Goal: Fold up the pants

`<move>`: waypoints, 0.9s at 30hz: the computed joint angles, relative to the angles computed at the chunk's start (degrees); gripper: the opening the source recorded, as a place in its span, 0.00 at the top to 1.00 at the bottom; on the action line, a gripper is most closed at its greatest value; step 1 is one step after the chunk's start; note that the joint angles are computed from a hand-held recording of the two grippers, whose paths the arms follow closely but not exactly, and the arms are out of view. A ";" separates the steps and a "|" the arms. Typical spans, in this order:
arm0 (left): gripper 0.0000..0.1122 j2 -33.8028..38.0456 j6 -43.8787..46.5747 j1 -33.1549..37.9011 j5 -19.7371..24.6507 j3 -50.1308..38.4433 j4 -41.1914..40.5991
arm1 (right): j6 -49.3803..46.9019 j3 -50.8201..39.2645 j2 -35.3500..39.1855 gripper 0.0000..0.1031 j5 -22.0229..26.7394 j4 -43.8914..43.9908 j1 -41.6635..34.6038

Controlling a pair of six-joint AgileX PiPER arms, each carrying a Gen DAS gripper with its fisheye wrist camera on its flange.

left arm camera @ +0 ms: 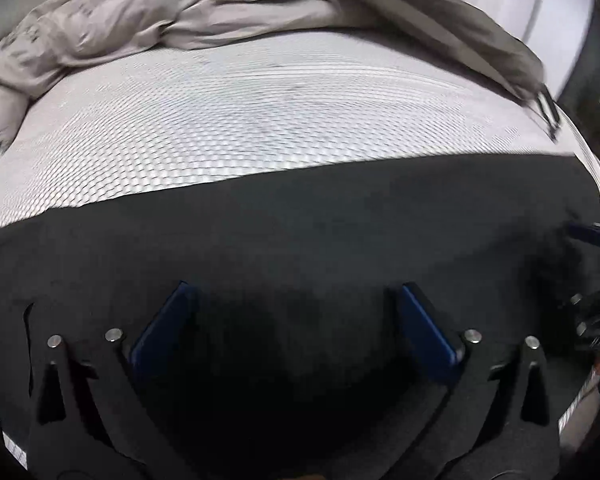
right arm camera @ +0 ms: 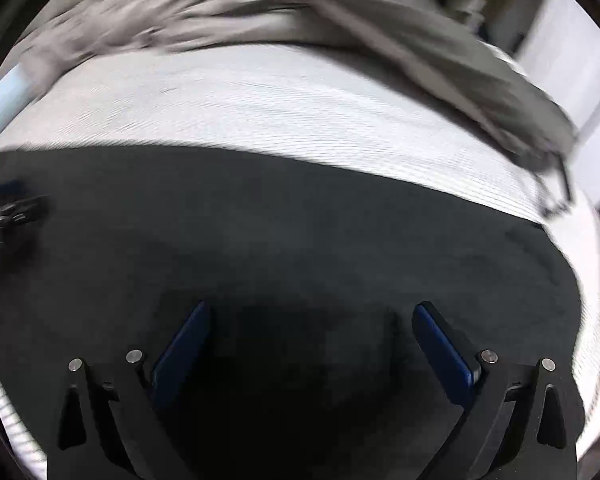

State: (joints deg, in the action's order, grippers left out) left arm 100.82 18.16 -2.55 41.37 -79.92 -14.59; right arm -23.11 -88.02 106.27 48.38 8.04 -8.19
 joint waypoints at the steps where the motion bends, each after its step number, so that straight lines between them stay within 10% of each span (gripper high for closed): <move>1: 0.09 -0.32 -1.07 -1.23 -0.10 0.45 1.66 | -0.89 -0.27 0.59 0.01 1.32 1.69 0.56; 6: 0.09 -0.04 -1.26 0.11 -1.39 1.97 8.92 | -0.35 4.02 -0.29 0.01 -3.20 -0.50 -0.49; 14: 0.10 0.20 8.30 14.22 0.93 0.83 -0.84 | 7.70 7.50 -1.35 0.01 -9.01 -2.58 -16.08; 22: 0.10 -7.96 17.97 11.50 4.06 7.30 -11.65 | -0.50 14.85 -9.30 0.01 -8.41 1.10 -11.47; 27: 0.10 -9.11 13.80 2.86 0.22 12.34 -4.01 | 3.17 18.57 -10.46 0.01 -11.97 -5.60 -8.23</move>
State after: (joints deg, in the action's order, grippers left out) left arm 91.71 31.95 0.31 41.59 -67.59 -18.59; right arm -19.95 -69.45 95.80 36.41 2.44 -16.42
